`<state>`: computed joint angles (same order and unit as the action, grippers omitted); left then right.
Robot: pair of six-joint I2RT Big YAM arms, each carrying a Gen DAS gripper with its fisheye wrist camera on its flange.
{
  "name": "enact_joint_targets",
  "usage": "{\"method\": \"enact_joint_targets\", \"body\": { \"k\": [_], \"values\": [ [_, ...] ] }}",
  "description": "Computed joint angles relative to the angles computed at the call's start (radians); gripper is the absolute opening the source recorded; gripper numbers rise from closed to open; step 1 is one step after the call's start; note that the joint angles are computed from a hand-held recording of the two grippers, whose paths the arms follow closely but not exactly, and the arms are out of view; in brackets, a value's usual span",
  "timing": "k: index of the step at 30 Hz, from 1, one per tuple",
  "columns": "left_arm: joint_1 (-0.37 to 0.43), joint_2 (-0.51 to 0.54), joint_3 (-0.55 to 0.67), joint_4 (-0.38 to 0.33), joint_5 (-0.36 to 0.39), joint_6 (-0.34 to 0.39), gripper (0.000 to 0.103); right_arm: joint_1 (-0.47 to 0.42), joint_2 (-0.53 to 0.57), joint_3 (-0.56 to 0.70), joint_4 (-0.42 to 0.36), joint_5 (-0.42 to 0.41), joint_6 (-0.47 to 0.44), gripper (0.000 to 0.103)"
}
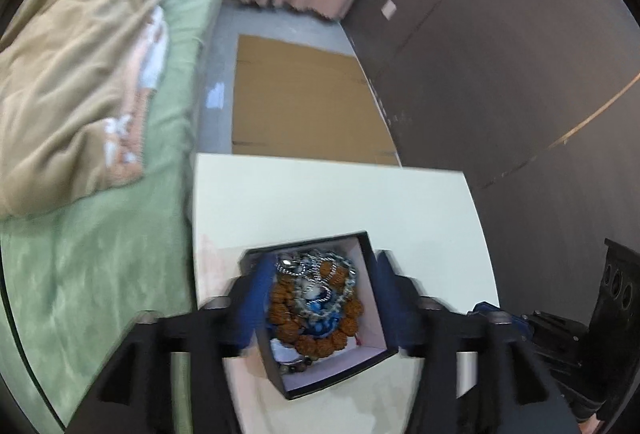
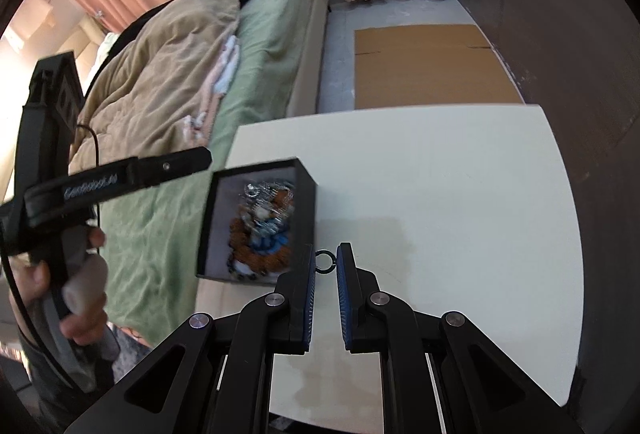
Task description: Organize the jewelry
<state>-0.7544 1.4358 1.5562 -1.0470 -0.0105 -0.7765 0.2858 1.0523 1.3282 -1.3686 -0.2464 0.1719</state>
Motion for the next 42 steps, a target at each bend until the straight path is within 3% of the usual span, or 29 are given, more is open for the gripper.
{"method": "enact_joint_targets", "body": {
  "k": [2,13,14,16,17,22,27,38,42],
  "values": [
    [-0.004,-0.040,-0.034,0.022,-0.036,-0.015,0.073,0.019,0.017,0.018,0.009,-0.002,0.003,0.012],
    [0.018,-0.211,-0.147,-0.012,-0.130,-0.105,0.074,0.128,0.141,0.118,0.098,-0.080,0.048,0.013],
    [0.018,-0.226,-0.158,-0.015,-0.138,-0.112,0.074,0.135,0.153,0.126,0.099,-0.081,0.049,0.015],
    [0.015,-0.253,-0.174,-0.021,-0.159,-0.125,0.074,0.143,0.177,0.141,0.085,-0.084,0.055,0.039],
    [0.012,-0.264,-0.182,-0.022,-0.169,-0.128,0.074,0.145,0.179,0.142,0.083,-0.084,0.063,0.042],
    [-0.014,-0.289,-0.192,-0.036,-0.197,-0.121,0.074,0.140,0.151,0.124,0.073,-0.115,0.073,0.046],
    [-0.060,-0.279,-0.168,-0.059,-0.229,-0.114,0.074,0.130,0.100,0.097,0.043,-0.086,0.073,0.052],
    [-0.205,-0.254,-0.097,-0.120,-0.350,-0.128,0.074,0.058,-0.060,0.050,-0.046,-0.014,0.076,0.052],
    [-0.255,-0.219,-0.057,-0.162,-0.369,-0.132,0.074,0.021,-0.140,0.027,-0.055,0.021,0.075,0.067]
  ]
}}
